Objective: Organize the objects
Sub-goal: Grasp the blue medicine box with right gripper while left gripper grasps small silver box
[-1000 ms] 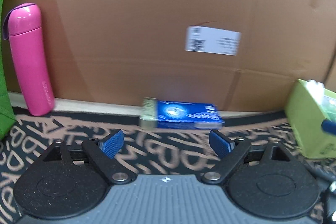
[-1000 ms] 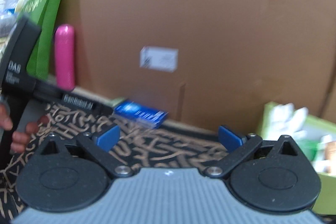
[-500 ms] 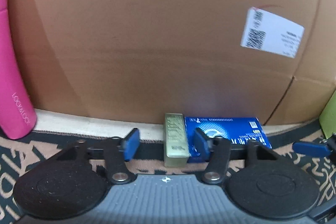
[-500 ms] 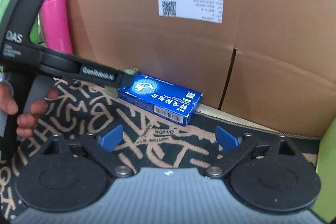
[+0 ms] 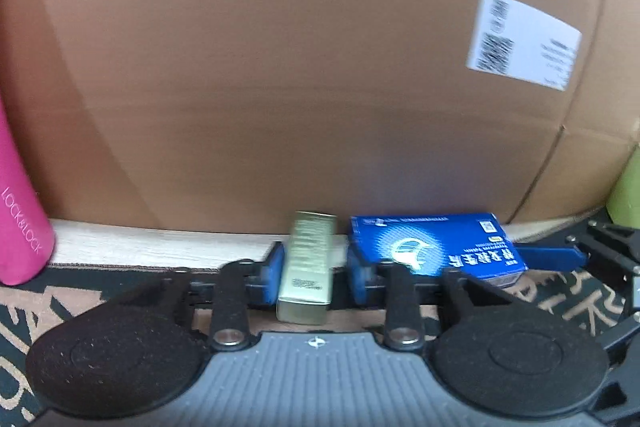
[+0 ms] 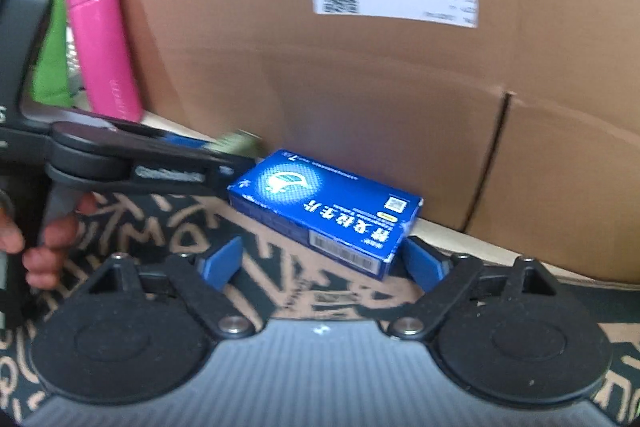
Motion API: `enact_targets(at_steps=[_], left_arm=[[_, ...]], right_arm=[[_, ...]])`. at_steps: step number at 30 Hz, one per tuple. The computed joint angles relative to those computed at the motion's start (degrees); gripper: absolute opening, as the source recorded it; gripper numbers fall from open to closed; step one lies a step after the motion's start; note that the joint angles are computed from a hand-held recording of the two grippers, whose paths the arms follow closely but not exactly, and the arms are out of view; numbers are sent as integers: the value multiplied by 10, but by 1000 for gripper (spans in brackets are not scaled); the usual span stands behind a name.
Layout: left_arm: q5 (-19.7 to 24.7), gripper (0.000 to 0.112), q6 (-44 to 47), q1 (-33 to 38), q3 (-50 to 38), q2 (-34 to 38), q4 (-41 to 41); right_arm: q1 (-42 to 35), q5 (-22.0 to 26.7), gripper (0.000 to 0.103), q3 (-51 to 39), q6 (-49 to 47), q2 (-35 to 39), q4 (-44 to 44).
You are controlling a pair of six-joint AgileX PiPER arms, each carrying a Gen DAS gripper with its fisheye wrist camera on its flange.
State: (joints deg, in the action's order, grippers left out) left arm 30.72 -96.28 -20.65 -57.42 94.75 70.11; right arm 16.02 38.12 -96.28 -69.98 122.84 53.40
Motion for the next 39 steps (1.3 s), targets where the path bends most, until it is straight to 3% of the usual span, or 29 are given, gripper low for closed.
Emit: enact_targets(at_steps=[6, 8, 11, 13, 15, 19, 22, 23, 25, 26, 33, 39], left_arm=[[4, 22, -33, -20, 35, -30, 14], [18, 22, -31, -30, 44, -40, 6], [13, 22, -17, -30, 53, -53, -5], [34, 22, -17, -50, 44, -49, -20], [41, 22, 6, -49, 22, -36, -44], [47, 23, 28, -45, 0, -17, -56], [61, 23, 45, -47, -17, -9, -71], [66, 23, 50, -48, -21, -7, -74], [72, 23, 63, -51, -28, -5, -84], [72, 23, 64, -52, -27, -6, -86], [71, 23, 41, -86, 11, -38, -74], [118, 23, 3, -217, 60, -87, -87]], right_arm=[[-21, 7, 89, 119, -92, -80, 66], [-34, 31, 90, 176, -143, -123, 92], [-69, 111, 90, 237, -275, -172, 123], [-69, 75, 91, 262, -326, -197, 151], [-62, 43, 92, 236, -309, -184, 156], [-50, 61, 95, 111, -113, -104, 57], [-35, 42, 93, 97, -83, -88, 25], [-30, 28, 86, 103, -72, -90, 19], [-33, 33, 59, 104, -41, -88, 10], [-37, 35, 59, 107, -29, -89, 8], [-82, -10, 59, 231, -67, -175, 42], [-159, -6, 59, 385, -170, -282, 103]])
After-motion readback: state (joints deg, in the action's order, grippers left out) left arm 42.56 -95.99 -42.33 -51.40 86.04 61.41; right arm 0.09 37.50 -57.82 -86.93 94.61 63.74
